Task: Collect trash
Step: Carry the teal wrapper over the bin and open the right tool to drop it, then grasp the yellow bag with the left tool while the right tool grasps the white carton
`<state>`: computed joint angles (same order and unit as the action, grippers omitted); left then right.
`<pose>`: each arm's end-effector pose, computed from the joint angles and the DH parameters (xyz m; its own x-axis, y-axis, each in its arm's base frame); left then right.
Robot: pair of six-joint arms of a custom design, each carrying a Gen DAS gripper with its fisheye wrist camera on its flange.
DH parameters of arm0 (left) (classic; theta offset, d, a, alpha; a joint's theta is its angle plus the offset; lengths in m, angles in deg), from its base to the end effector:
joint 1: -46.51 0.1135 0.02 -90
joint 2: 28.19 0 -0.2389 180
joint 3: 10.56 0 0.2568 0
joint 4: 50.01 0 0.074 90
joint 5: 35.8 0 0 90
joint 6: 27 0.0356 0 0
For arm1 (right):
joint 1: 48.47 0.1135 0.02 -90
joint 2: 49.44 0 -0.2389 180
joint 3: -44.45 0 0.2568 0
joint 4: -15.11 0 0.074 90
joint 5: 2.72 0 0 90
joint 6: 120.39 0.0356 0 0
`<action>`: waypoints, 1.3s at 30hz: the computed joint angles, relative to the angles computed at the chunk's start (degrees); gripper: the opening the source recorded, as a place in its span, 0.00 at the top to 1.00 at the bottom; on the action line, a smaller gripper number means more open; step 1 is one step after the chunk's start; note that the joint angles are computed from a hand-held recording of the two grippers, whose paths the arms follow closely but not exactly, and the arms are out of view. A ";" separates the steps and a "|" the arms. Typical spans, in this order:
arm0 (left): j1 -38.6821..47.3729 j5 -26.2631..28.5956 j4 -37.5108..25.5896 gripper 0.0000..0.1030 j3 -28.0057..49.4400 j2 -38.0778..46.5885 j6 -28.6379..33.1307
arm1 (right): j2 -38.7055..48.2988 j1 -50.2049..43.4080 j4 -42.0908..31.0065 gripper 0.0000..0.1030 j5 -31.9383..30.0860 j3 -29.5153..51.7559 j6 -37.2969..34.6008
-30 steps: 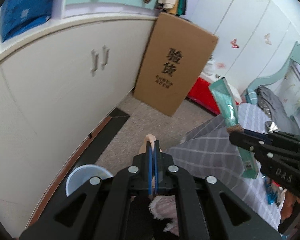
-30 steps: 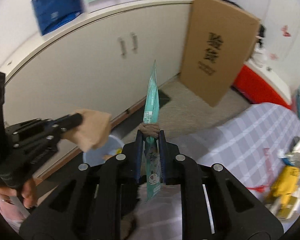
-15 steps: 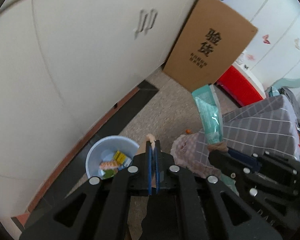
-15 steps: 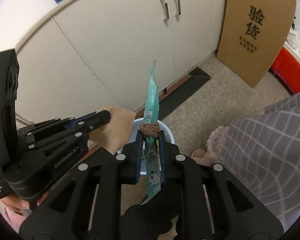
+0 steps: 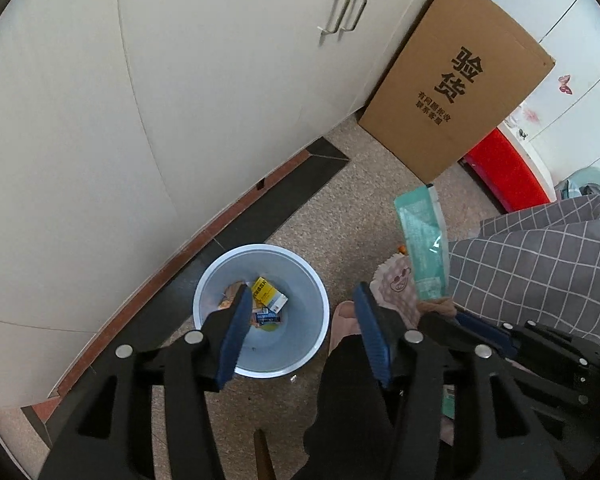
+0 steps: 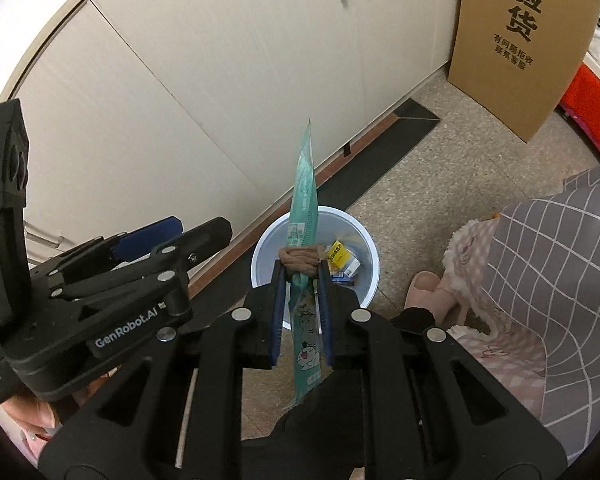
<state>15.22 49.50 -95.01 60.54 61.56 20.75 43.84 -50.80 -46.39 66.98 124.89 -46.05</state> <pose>0.2672 -0.1590 0.1722 -0.8940 -0.2408 -0.3779 -0.1547 0.9573 -0.2441 0.3133 -0.0004 0.1915 -0.9114 -0.2163 -0.3501 -0.3131 0.9166 0.2488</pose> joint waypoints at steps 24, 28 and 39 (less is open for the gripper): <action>3.01 -5.81 -4.38 0.38 -3.41 -6.67 -2.21 | 0.51 2.08 5.51 0.50 -2.37 -2.27 5.43; 2.44 -6.26 -4.95 0.38 -3.56 -7.40 -2.92 | -1.30 0.43 3.87 0.50 -3.12 -2.42 4.75; -7.54 -11.91 -11.58 0.37 5.06 -9.52 -5.38 | -14.95 -11.82 -4.61 0.46 -6.57 -0.84 -2.93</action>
<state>7.68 37.59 -106.59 65.60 52.05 15.37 28.89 -62.62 -51.00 60.41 124.06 -48.98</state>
